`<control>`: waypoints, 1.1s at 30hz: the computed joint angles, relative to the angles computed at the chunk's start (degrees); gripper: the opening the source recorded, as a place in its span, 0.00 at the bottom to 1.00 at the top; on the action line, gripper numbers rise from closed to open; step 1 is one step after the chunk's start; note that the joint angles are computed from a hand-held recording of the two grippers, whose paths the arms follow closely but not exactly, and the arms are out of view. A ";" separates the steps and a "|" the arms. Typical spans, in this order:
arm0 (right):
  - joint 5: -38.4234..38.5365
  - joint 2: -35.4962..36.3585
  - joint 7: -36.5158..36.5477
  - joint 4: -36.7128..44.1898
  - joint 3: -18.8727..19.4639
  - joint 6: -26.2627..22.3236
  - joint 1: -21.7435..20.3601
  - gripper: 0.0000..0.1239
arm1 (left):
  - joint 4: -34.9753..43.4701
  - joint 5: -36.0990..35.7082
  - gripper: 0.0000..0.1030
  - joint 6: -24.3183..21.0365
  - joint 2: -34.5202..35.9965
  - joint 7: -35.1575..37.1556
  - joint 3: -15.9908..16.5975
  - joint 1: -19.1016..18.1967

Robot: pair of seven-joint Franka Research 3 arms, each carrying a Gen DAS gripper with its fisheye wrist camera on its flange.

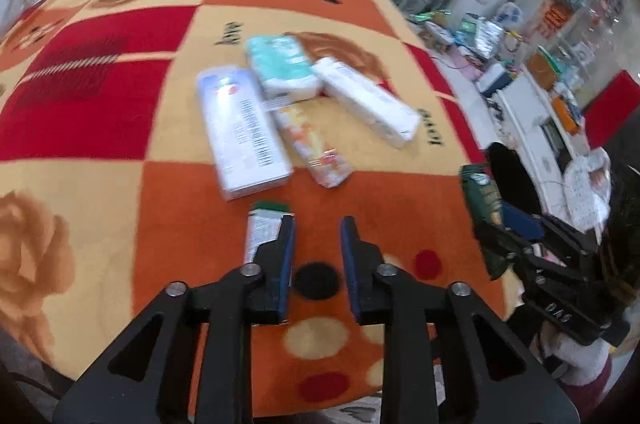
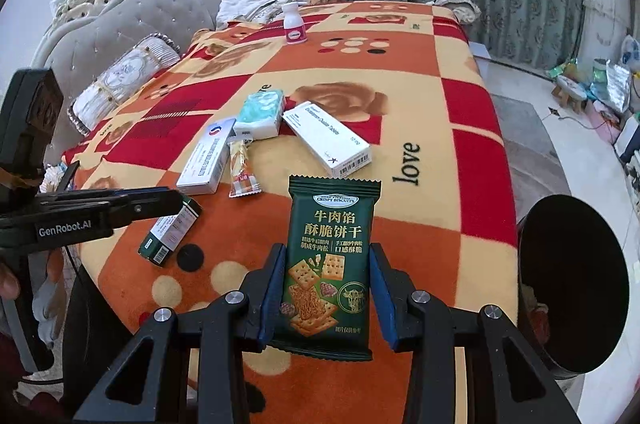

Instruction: Collect trash

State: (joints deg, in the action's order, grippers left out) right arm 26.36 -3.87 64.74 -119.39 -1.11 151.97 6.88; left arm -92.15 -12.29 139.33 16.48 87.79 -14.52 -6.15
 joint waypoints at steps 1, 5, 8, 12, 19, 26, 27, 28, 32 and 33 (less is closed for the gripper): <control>0.28 0.00 -0.18 -0.11 0.04 -0.07 0.10 0.31 | -0.83 0.28 0.32 0.47 -0.32 -0.52 0.34 0.08; 0.93 0.72 -1.16 0.44 0.19 -0.75 0.41 0.31 | -1.60 -0.11 0.39 -0.72 -0.19 -0.49 0.31 0.54; 1.30 1.29 -1.68 0.97 0.29 -1.40 0.52 0.31 | -2.02 3.31 0.39 -1.03 0.09 -1.04 0.82 -0.66; 1.23 1.52 -1.88 1.15 0.34 -1.83 0.47 0.31 | -1.18 5.24 0.20 -1.45 1.43 -2.11 0.90 -1.13; 0.72 1.38 -1.00 0.93 -0.05 -1.64 -0.18 0.31 | 1.03 4.24 0.20 -0.16 2.02 0.33 -0.65 -1.62; 1.20 0.52 -0.80 0.37 -0.69 -0.63 -1.11 0.31 | 7.06 5.46 0.20 -1.57 5.22 0.65 -1.73 -4.19; 1.28 0.34 -0.76 0.24 -0.82 -0.48 -1.27 0.31 | 7.98 5.82 0.20 -1.77 5.74 0.66 -1.80 -4.63; 1.26 0.07 -0.64 0.06 -0.91 -0.39 -1.42 0.32 | 9.28 6.29 0.20 -2.12 6.46 0.74 -1.95 -5.19; 1.22 -0.74 -0.02 -0.59 -1.57 0.31 -2.31 0.31 | 13.34 7.72 0.20 -2.92 8.88 0.99 -2.27 -6.96; 1.21 -0.96 0.19 -0.76 -1.81 0.52 -2.62 0.32 | 14.63 8.05 0.20 -3.27 9.66 1.06 -2.38 -7.44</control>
State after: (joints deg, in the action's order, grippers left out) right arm 27.57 -4.83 64.94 -120.14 -2.91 152.48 4.25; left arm -77.51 -4.25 136.06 26.14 88.85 -16.90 -13.59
